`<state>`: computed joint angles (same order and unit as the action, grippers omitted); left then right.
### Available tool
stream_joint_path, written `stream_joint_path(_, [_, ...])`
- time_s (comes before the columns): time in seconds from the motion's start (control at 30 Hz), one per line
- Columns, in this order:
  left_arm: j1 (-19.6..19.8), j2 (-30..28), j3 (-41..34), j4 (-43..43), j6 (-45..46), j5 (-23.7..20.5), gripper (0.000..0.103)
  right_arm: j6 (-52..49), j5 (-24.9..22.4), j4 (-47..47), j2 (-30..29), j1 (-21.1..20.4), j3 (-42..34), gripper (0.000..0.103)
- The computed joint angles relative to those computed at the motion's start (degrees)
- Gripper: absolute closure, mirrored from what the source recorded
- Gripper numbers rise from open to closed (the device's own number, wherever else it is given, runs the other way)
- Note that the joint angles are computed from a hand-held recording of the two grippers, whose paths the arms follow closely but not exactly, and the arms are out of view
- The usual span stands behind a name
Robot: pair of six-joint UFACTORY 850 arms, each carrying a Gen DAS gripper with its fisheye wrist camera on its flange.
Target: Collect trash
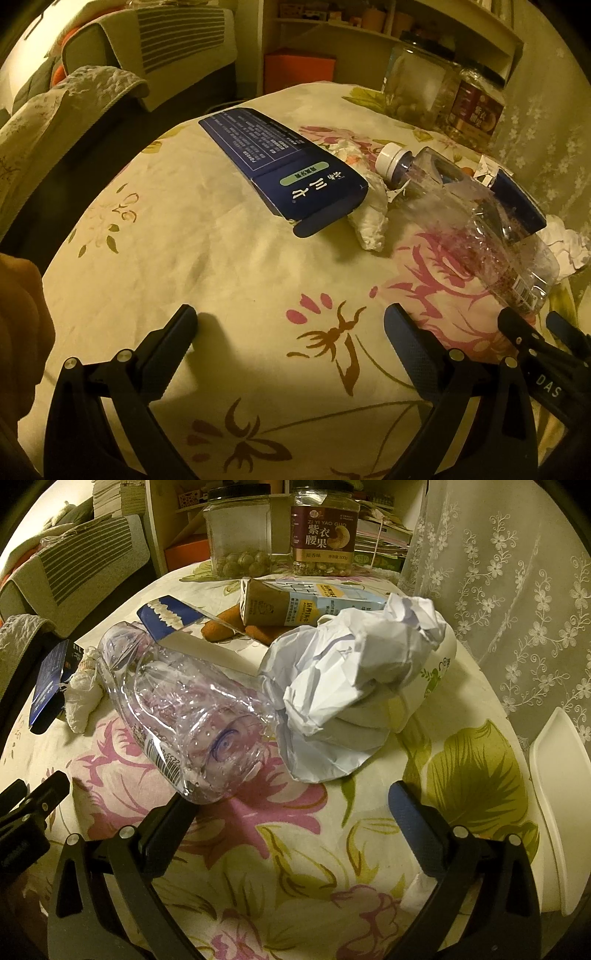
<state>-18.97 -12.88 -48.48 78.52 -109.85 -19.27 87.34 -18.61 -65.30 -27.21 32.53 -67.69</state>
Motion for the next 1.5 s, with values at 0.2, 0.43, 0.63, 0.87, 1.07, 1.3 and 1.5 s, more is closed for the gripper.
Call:
stream_joint_path(0.2, [-6.1, -6.6, -7.7, -6.9, 14.1, -12.2, 0.007, 0.6, -0.2, -0.4, 0.1, 0.0, 0.1, 0.006])
stream_joint_path(0.43, [-3.6, -3.9, -5.0, -8.3, 9.1, -5.5, 0.005, 0.2, 0.3, -0.6, 0.1, -0.3, 0.3, 0.006])
stream_joint_path(0.63, [-3.0, -2.8, -3.4, -7.3, 6.2, -5.1, 0.005, 0.3, 0.2, -0.6, 0.1, -0.2, 0.3, 0.006])
stream_joint_path(0.87, [-2.7, -2.9, -3.4, -7.6, 6.7, -5.6, 0.005, 0.3, 0.3, -0.7, 0.1, -0.2, 0.3, 0.006])
stream_joint_path(1.07, [-2.7, -3.0, -3.4, -7.6, 6.6, -5.6, 0.005, 0.4, 0.3, -0.7, 0.1, -0.2, 0.2, 0.006])
stream_joint_path(1.3, [-2.8, -2.9, -3.3, -7.6, 6.5, -5.6, 0.005, 0.4, 0.3, -0.8, 0.1, -0.2, 0.3, 0.006])
stream_joint_path(1.5, [-2.7, -2.9, -3.4, -7.6, 6.9, -5.4, 0.005, 0.7, 0.3, -1.0, 0.0, -0.2, 0.2, 0.006])
